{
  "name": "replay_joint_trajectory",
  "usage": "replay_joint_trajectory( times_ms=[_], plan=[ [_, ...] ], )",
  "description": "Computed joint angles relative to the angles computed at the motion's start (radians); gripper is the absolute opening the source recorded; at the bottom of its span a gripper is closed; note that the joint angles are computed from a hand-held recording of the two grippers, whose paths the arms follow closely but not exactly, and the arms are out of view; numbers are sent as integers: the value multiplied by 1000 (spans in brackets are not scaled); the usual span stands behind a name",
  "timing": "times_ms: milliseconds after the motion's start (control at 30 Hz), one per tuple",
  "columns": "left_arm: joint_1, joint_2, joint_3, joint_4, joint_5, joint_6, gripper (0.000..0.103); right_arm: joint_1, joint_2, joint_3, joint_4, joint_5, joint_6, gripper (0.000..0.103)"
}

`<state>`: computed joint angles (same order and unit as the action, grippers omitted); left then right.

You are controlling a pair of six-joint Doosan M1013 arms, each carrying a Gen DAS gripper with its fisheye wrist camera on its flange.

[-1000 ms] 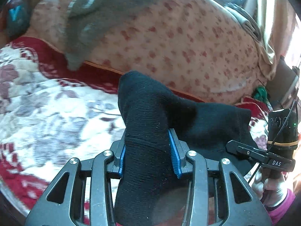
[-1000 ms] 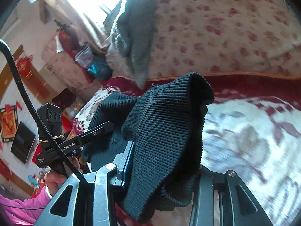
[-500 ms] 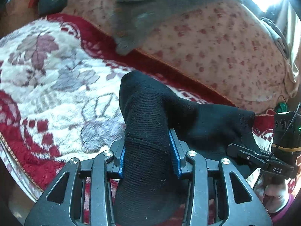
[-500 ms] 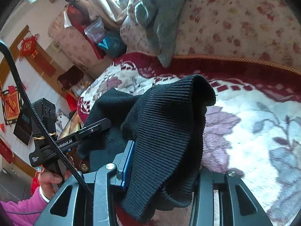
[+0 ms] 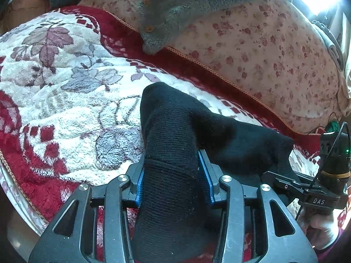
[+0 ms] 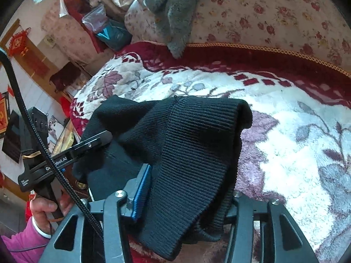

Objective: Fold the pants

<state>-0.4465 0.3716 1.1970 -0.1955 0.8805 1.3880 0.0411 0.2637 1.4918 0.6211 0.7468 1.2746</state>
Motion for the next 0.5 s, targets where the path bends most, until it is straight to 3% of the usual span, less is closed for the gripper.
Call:
replay_joint_trajectory(
  times_ms=[167, 333, 500],
  plan=[
    [4, 3, -2, -8, 9, -8, 48, 10, -3, -6, -74, -2, 50, 55],
    [17, 10, -6, -31, 29, -46, 67, 20, -13, -6, -142, -12, 85, 55],
    [18, 9, -6, -31, 38, -64, 69, 24, -27, 0, -197, -30, 123, 55]
  ],
)
